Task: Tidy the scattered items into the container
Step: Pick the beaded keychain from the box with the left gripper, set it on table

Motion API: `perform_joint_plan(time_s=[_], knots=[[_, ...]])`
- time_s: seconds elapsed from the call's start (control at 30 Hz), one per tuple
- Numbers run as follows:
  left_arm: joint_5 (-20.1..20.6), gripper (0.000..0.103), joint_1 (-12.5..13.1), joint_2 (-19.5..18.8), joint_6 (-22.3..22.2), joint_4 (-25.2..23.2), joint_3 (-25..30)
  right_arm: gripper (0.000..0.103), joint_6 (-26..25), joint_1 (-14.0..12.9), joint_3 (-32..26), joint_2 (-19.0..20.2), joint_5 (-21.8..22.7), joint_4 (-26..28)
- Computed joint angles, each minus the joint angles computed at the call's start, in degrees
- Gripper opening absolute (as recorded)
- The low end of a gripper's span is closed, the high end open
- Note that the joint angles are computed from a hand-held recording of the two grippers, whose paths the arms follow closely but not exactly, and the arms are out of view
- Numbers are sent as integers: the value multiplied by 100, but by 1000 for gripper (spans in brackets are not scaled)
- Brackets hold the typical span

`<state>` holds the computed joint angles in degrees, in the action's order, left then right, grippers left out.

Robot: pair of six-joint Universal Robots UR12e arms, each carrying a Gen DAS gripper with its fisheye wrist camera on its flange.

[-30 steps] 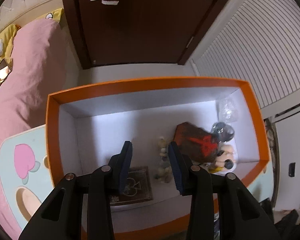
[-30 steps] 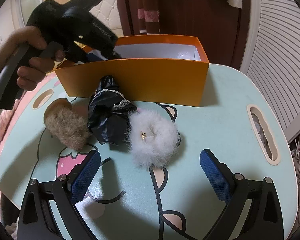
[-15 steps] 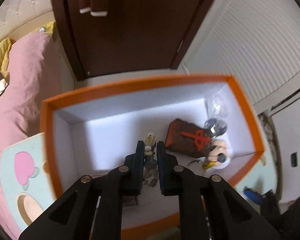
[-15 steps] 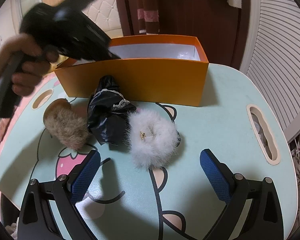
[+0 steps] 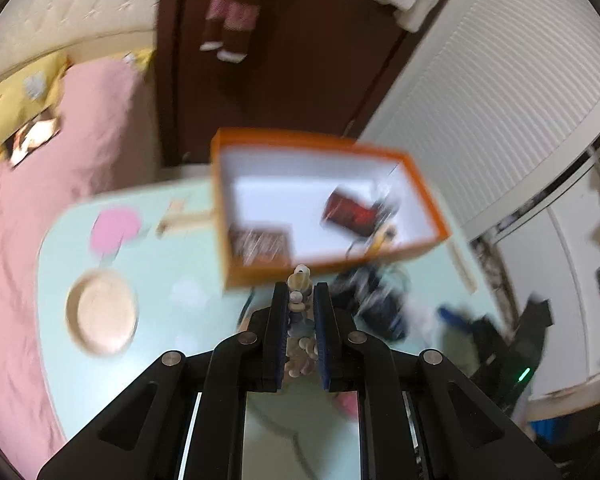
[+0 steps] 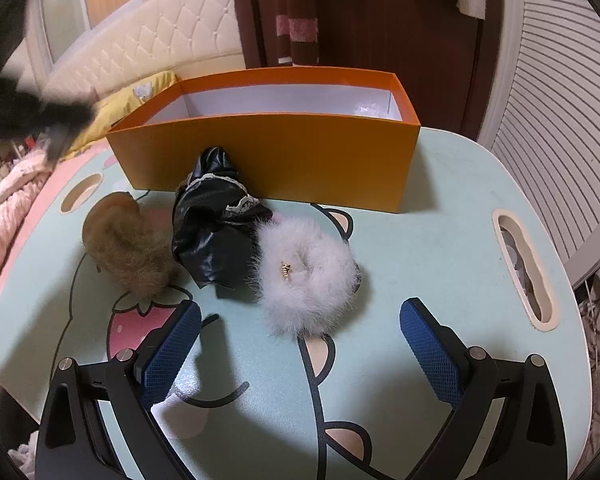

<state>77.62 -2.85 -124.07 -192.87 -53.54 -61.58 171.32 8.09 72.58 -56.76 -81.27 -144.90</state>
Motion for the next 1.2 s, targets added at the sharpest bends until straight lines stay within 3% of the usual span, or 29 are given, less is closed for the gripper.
perform_joint_plan(time_s=[0.23,0.4,0.53,0.6,0.67,0.73,0.83,0.97,1.07,1.2], knots=[[-180,13,-16,381,-621,363,-1003,100,-105,14,-43,28,-128,60],[99,13,-129,332,-702,595,-1102,100,-124,22,-73,43,-219,94],[-121,15,-123,281,-701,747,-1110,100,-110,22,-81,47,-251,93],[-48,30,-155,295,-598,820,-1132,100,-99,25,-87,49,-267,95],[140,55,-197,337,-485,969,-1200,100,-104,26,-89,49,-272,96],[388,64,-248,408,-356,1270,-1327,100,-113,24,-92,50,-267,103],[607,68,-259,483,-298,1415,-1436,100,-116,24,-92,50,-266,100],[1208,69,-329,472,-385,1135,-1408,100,-128,23,-92,49,-261,104],[1342,69,-354,471,-447,1283,-1466,100,-153,22,-98,45,-243,143],[1598,72,-387,501,-434,1500,-1573,100,-181,-62,-225,30,189,534]])
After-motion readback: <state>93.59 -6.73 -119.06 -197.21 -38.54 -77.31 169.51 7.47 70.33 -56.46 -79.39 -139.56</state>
